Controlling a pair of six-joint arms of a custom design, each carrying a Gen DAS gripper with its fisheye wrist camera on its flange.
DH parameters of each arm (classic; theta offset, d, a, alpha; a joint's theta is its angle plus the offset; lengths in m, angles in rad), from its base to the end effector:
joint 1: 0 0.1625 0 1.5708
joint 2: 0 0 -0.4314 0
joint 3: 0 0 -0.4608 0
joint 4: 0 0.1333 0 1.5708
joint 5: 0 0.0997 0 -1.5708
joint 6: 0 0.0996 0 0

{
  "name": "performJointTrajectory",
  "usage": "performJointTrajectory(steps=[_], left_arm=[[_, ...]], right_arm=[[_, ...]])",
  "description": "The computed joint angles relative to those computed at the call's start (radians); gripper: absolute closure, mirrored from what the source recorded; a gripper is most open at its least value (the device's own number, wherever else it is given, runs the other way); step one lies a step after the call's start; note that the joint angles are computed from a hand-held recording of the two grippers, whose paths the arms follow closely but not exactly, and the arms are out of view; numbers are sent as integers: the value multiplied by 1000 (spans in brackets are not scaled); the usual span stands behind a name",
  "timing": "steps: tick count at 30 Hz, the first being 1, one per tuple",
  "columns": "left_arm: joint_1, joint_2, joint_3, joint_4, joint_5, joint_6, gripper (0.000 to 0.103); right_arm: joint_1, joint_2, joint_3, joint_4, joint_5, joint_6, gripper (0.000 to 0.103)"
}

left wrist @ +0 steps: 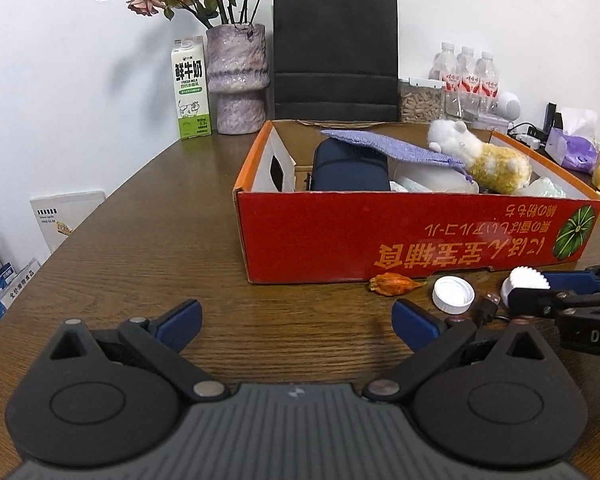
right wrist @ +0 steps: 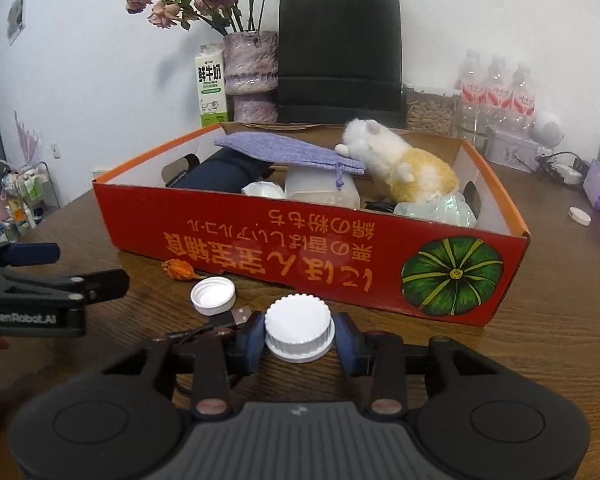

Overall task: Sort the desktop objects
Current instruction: 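Grasp a ridged white cap with the right gripper while the left gripper grasps a white cap, then carry both white caps over the box and lower them inside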

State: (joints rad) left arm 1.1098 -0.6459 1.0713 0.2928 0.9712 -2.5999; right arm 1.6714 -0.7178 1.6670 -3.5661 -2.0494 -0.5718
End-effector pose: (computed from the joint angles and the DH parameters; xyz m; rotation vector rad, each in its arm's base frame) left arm -0.1686 -0.7654 0.1028 0.8319 2.1976 -1.0269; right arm 0.1593 -0.7073 0.1136 0.4375 -2.1985 1.1182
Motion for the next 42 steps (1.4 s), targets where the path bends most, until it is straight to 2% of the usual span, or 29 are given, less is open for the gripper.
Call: performJointTrajectory(steps=[7, 14, 21, 23, 24, 28, 30, 32, 42], left_arm=[[-13, -11, 40, -49, 35, 14, 1], [-40, 61, -36, 33, 52, -23, 15], [-60, 145, -148, 126, 19, -80, 27], [-63, 164, -174, 146, 1, -91, 38], [-63, 171, -182, 152, -2, -96, 38], [-67, 183, -191, 159, -34, -91, 49], [-65, 181, -192, 175, -16, -99, 58], [-65, 179, -190, 184, -9, -103, 74], [-66, 125, -109, 119, 25, -86, 74]], right_arm=[[-11, -21, 28, -50, -5, 19, 66], [-30, -49, 57, -110, -23, 7, 66], [-56, -84, 83, -122, -12, 32, 66], [-62, -93, 91, -118, -1, 43, 66], [-64, -97, 95, -116, 6, 45, 66], [-65, -101, 101, -112, 22, 37, 66], [-65, -101, 103, -112, 28, 33, 66], [-66, -105, 107, -110, 36, 36, 66], [-66, -104, 111, -127, 43, 29, 66]])
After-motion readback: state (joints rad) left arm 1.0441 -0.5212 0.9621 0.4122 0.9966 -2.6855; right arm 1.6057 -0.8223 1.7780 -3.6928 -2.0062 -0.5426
